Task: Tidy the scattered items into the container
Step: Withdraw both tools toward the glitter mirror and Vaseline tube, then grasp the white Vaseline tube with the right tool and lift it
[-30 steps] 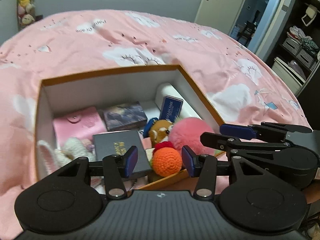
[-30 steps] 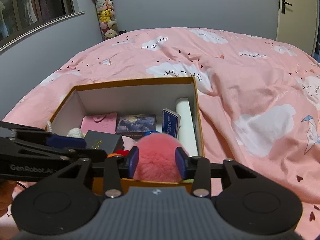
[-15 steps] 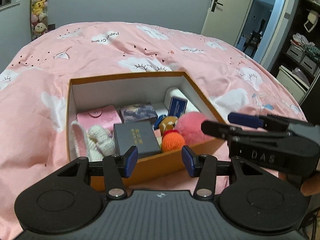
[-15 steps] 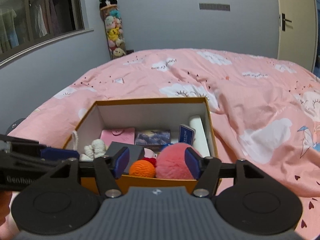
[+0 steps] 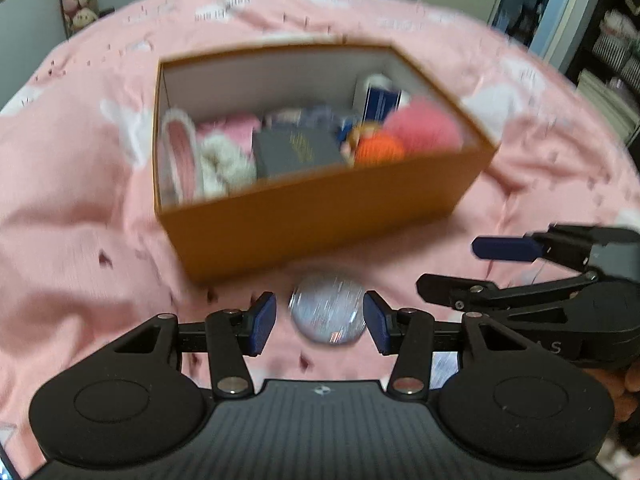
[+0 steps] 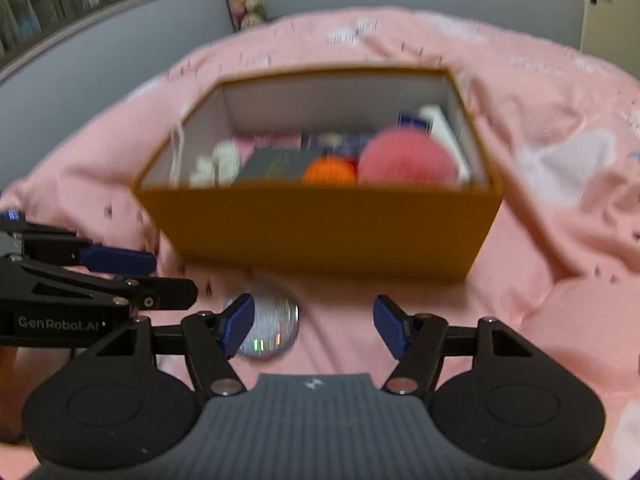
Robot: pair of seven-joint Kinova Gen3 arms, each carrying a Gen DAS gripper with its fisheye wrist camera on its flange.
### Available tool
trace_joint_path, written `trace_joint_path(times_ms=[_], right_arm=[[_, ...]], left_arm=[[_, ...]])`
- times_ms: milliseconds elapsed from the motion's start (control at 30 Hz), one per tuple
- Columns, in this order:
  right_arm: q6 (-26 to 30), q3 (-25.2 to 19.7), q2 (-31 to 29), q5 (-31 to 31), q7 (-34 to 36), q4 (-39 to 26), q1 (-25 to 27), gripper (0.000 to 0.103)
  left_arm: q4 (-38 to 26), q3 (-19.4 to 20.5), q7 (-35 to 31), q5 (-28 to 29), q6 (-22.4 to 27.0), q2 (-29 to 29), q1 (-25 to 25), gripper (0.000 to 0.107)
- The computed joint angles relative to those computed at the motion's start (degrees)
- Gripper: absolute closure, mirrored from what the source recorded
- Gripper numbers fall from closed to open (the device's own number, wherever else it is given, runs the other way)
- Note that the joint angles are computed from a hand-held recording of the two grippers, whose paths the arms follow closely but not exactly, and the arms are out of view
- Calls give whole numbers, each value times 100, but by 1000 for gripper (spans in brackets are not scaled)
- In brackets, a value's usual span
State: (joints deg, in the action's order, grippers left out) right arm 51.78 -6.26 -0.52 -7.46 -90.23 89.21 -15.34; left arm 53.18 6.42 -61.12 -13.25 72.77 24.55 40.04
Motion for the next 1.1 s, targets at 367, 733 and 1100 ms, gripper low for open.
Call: trace_joint_path(times_ms=[367, 733, 1100], right_arm=[[1338, -105, 562, -16, 745, -313, -153, 30], [1834, -147, 665, 170, 1398, -523, -261, 23], [1741, -199, 763, 555, 1476, -411, -538, 15]], left_arm=[[-525, -15, -513, 96, 1251, 527, 128, 52], [-768, -80, -833, 173, 1501, 695, 199, 52], [-759, -83, -830, 265, 1474, 680, 150, 52]])
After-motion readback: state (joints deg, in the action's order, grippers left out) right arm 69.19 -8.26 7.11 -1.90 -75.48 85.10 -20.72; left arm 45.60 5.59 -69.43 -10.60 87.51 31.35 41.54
